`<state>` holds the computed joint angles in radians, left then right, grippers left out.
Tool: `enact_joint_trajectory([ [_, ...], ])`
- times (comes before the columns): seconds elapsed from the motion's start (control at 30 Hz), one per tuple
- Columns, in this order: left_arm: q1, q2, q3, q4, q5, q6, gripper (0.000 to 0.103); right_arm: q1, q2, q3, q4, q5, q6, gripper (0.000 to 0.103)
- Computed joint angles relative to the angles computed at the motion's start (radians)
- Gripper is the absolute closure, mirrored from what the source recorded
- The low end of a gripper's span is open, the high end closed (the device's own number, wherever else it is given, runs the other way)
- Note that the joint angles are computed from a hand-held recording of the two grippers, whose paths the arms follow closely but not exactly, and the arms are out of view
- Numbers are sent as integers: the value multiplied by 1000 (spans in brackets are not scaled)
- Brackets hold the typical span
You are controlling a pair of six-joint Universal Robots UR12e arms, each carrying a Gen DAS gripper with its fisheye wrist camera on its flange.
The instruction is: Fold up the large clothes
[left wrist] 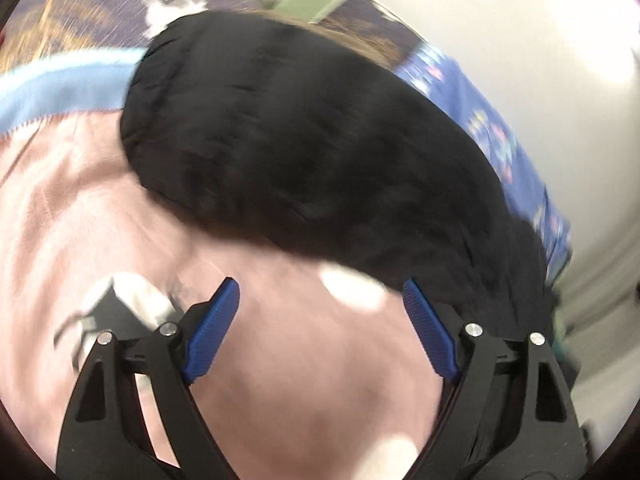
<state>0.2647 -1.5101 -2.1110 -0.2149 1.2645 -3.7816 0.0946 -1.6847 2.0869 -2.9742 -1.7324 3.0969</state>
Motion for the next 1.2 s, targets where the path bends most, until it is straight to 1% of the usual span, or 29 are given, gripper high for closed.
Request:
enact_joint_trajectory([
  [0.07,35,-22,-8,45,-26,-56,14,8,18,-11,5,-9,-13,1],
  [0.13,58,-42,-10,76,-46,-96,12,17,38,-25,20,-22,-27,1],
  [0.2,78,-61,-18,123,-72,-148,12,24,58,-41,38,-41,-34,1],
  [0.27,88,-77,-26,172,-75,-203,13,28,71,-53,50,-51,-33,1],
  [0.3,89,-85,-32,208,-60,-233,20,29,77,-57,56,-54,-31,1],
  [0.33,88,-90,-37,237,-50,-248,41,30,81,-61,59,-56,-29,1],
  [0.37,93,-98,-41,272,-60,-257,50,31,84,-63,59,-56,-27,1],
  [0.4,97,-103,-43,301,-80,-262,70,32,88,-66,58,-58,-27,1],
  [0.43,96,-103,-44,323,-89,-259,86,33,92,-68,58,-60,-28,1],
  [0.47,89,-96,-41,324,-72,-240,93,34,94,-70,56,-60,-30,1],
  [0.5,71,-84,-32,306,-31,-203,96,34,96,-70,53,-57,-33,1],
  [0.53,43,-65,-20,285,32,-147,98,34,96,-69,49,-56,-36,1],
  [0.6,2,-42,2,271,97,-78,98,33,95,-66,36,-56,-47,1],
  [0.63,-3,-27,9,276,110,-36,98,34,94,-63,30,-58,-52,1],
  [0.73,-102,-7,71,286,223,134,98,28,87,-56,14,-58,-60,1],
  [0.77,-133,-15,119,285,233,212,98,23,83,-52,10,-53,-58,1],
  [0.8,-166,-22,151,287,238,269,98,17,78,-48,5,-47,-51,1],
  [0.83,-199,-30,177,284,241,306,98,10,73,-45,2,-41,-45,1],
  [0.9,-257,-69,264,263,208,417,98,-8,59,-34,-6,-31,-29,1],
  [0.93,-277,-85,291,257,201,453,97,-14,54,-28,-11,-29,-22,1],
  [1.0,-344,-142,378,223,200,567,96,-36,39,-14,-19,-26,-7,1],
  [1.03,-376,-164,405,210,202,609,96,-44,34,-11,-19,-25,-3,1],
  [1.07,-410,-200,455,163,166,656,96,-54,28,-4,-20,-25,3,1],
  [1.13,-449,-244,500,111,125,689,96,-77,13,9,-20,-30,19,1],
  [1.17,-476,-279,539,64,100,716,96,-94,6,16,-19,-34,28,1],
  [1.2,-489,-298,548,47,88,734,94,-103,2,22,-18,-39,34,1],
])
